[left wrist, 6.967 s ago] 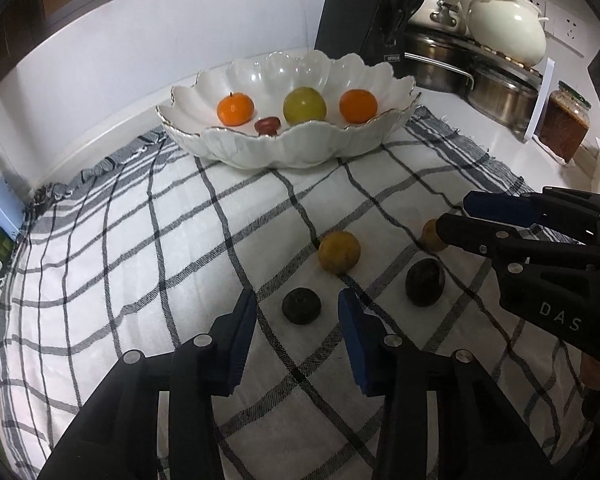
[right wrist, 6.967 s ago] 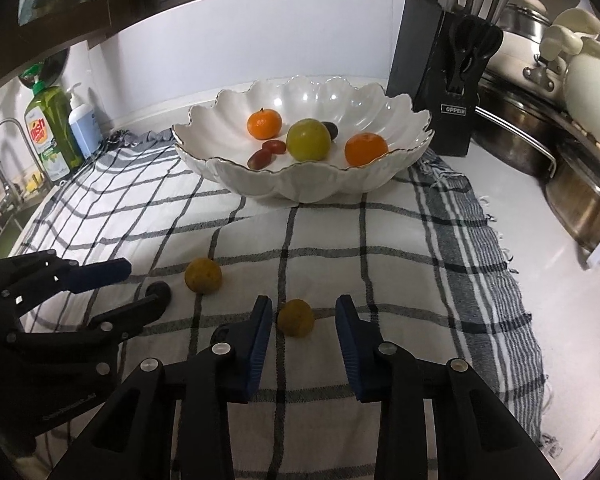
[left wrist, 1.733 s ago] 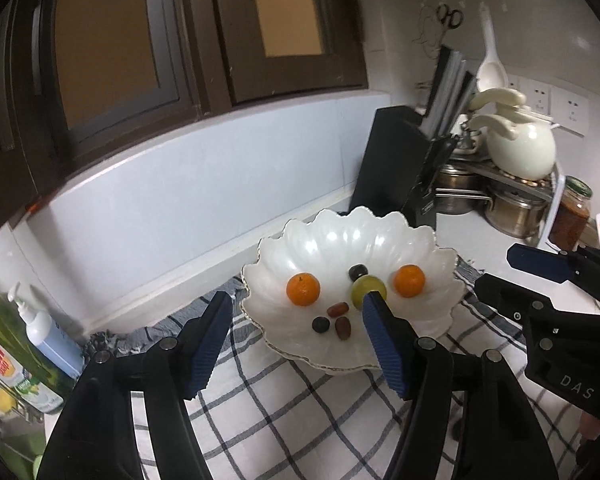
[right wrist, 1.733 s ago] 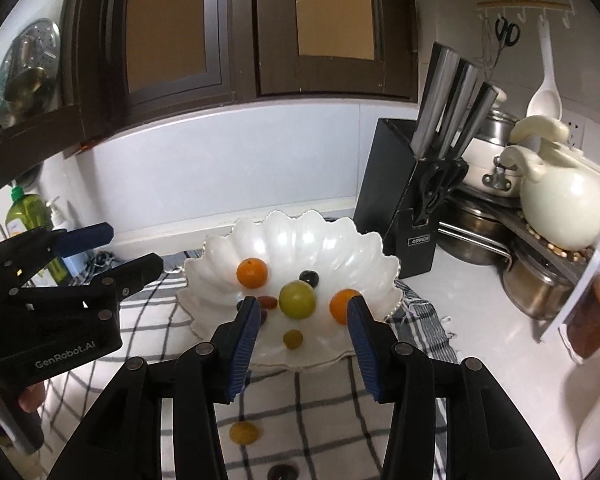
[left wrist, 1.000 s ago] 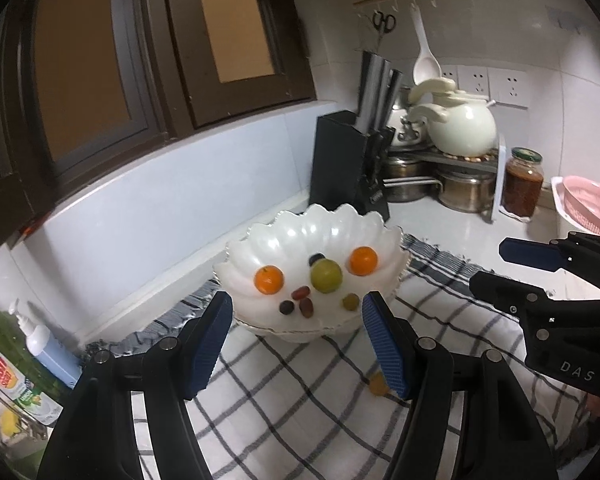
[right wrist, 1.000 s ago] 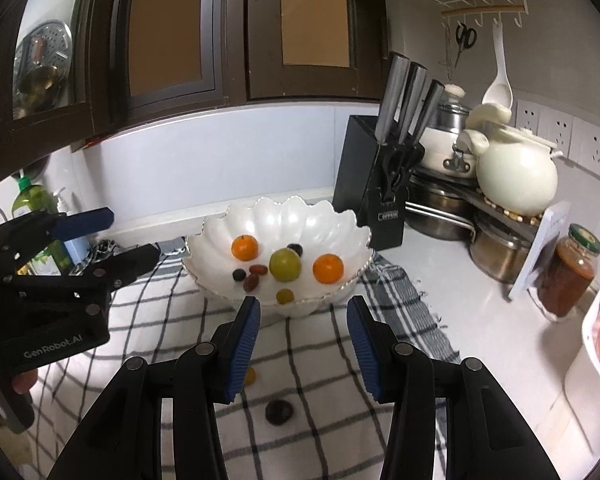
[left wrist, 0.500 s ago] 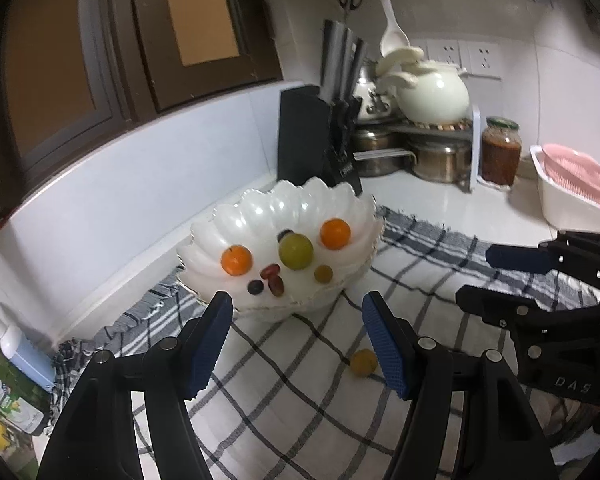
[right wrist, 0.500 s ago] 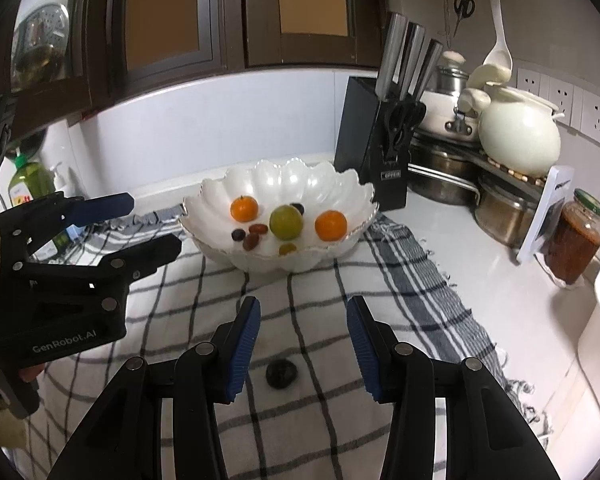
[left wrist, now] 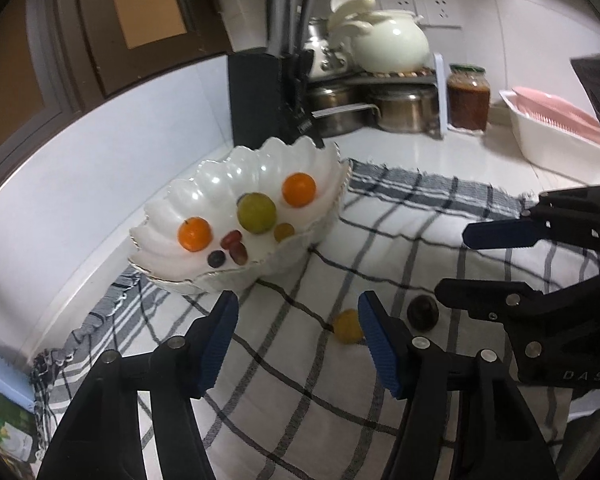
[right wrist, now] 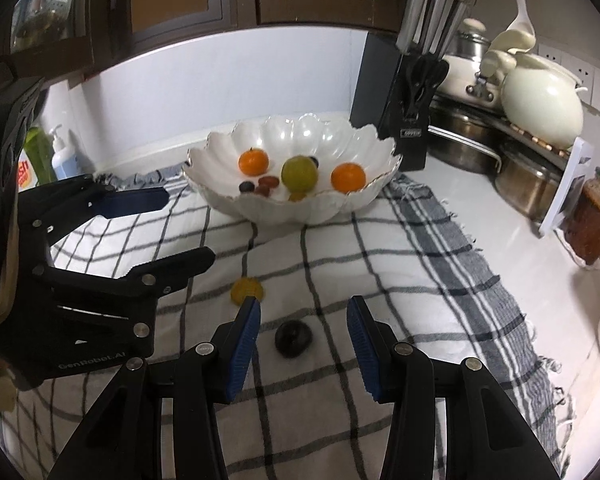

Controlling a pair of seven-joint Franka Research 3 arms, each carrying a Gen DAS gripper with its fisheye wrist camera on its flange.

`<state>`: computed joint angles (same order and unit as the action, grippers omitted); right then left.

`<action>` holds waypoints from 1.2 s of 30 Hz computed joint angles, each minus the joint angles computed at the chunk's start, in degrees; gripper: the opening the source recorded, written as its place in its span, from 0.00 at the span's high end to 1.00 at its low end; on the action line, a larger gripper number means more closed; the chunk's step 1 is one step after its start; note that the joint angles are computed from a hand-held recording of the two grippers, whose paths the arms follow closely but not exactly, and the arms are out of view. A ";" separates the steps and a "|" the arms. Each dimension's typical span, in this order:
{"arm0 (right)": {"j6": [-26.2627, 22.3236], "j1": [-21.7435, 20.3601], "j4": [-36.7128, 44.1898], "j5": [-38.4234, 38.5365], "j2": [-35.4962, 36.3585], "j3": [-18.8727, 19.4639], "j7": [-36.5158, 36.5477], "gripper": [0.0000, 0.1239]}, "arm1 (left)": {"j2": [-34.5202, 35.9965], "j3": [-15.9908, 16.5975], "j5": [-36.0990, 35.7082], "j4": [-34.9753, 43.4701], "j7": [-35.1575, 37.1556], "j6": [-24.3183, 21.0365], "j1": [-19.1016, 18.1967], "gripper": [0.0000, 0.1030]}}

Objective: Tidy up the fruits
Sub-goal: 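Lower the right tool around the dark plum while the left tool reaches the yellow fruit, then close the right tool on the dark plum while the left tool grips the yellow fruit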

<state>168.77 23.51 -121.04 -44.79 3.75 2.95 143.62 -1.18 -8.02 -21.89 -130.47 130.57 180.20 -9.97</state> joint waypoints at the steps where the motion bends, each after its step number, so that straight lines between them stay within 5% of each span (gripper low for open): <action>1: -0.01 -0.06 0.01 0.76 0.24 0.12 -0.74 0.63 | 0.26 0.08 -2.14 0.15 2.46 -0.08 -0.39 0.40; 10: -0.17 1.09 0.40 6.97 2.41 -0.50 -6.76 0.63 | 2.59 -3.51 -17.33 2.41 19.63 -2.48 1.51 0.45; 27: -0.40 3.77 1.65 18.39 5.87 -2.52 -17.43 0.71 | 6.86 -8.70 -15.34 5.32 21.38 -6.05 6.59 0.55; 36: -0.09 4.45 1.83 22.20 6.59 -3.06 -20.96 0.77 | 7.84 -8.33 -8.79 6.34 15.29 -8.54 7.13 0.68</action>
